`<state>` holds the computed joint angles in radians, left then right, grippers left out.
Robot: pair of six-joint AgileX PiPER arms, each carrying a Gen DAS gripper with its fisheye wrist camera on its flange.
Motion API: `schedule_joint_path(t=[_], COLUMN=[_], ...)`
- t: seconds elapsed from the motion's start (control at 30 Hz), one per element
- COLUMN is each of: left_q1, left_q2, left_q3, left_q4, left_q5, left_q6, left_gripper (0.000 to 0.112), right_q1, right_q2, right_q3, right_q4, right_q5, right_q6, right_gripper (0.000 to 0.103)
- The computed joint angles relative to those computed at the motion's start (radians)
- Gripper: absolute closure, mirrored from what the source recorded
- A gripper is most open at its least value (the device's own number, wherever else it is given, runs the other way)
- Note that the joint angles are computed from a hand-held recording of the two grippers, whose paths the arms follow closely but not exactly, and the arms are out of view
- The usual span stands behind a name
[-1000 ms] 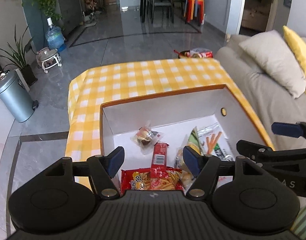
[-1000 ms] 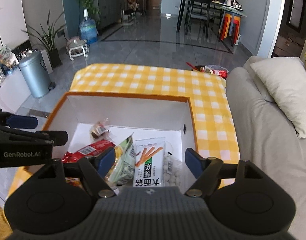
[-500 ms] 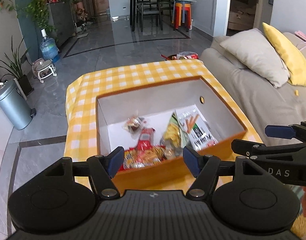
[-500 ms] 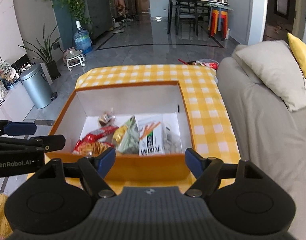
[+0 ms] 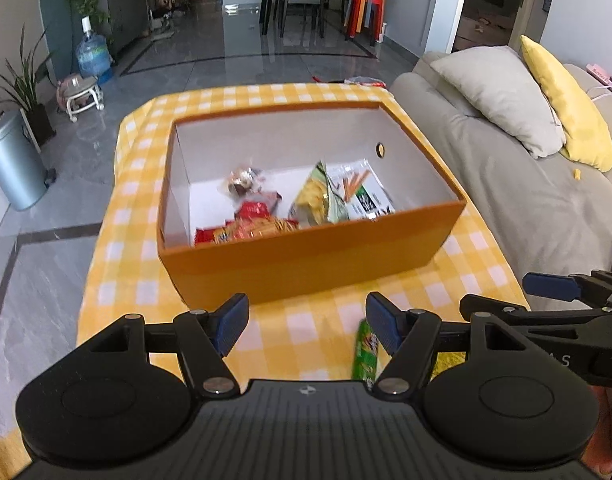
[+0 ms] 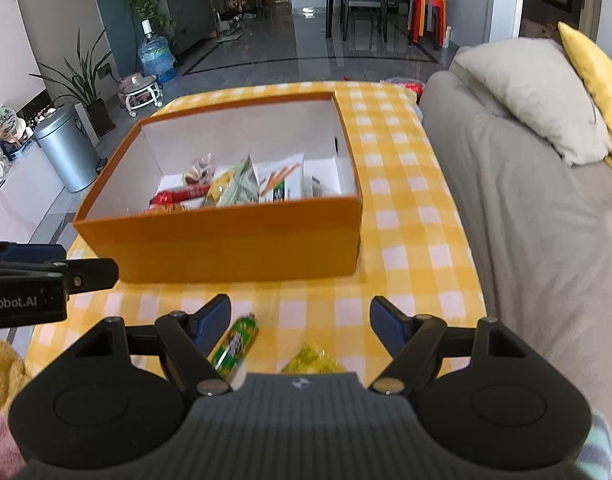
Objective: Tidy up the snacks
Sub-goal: 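Withdraw both tools from the box toward the green sausage and yellow bag, then grasp the green sausage stick with the left tool while the right tool grasps the yellow candy bag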
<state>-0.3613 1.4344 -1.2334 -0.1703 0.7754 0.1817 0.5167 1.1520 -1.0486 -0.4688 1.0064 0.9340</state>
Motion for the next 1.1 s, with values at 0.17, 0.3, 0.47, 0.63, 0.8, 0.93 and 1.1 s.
schedule_joint_path(t=[0.17, 0.3, 0.47, 0.63, 0.8, 0.93, 1.1], left_q1=[-0.029, -0.048, -0.053, -0.072, -0.08, -0.091, -0.106], left_q2=[-0.001, 0.006, 0.046, 0.105, 0.164, 0.202, 0.258], left_q3=[0.033, 0.06, 0.076, 0.072, 0.046, 0.033, -0.002], left_q4=[0.006, 0.003, -0.041, -0.062, -0.065, -0.061, -0.051], left_q5=[0.014, 0.018, 0.029, 0.033, 0.041, 0.022, 0.007], left_q6=[-0.029, -0.02, -0.001, 0.035, 0.047, 0.076, 0.083], left_gripper=[0.034, 0.038, 0.041, 0.049, 0.06, 0.065, 0.065], right_q1=[-0.003, -0.044, -0.148, -0.22, -0.266, -0.282, -0.296], right_q2=[-0.025, -0.031, -0.018, 0.039, 0.086, 0.104, 0.098], right_q3=[0.068, 0.126, 0.176, 0.185, 0.188, 0.19, 0.195], right_q4=[0.01, 0.058, 0.19, 0.317, 0.397, 0.418, 0.439], right_q5=[-0.013, -0.049, -0.117, -0.149, -0.157, -0.16, -0.158], right_q6=[0.007, -0.039, -0.171, -0.295, -0.32, -0.328, -0.339], right_gripper=[0.029, 0.029, 0.03, 0.03, 0.031, 0.035, 0.036])
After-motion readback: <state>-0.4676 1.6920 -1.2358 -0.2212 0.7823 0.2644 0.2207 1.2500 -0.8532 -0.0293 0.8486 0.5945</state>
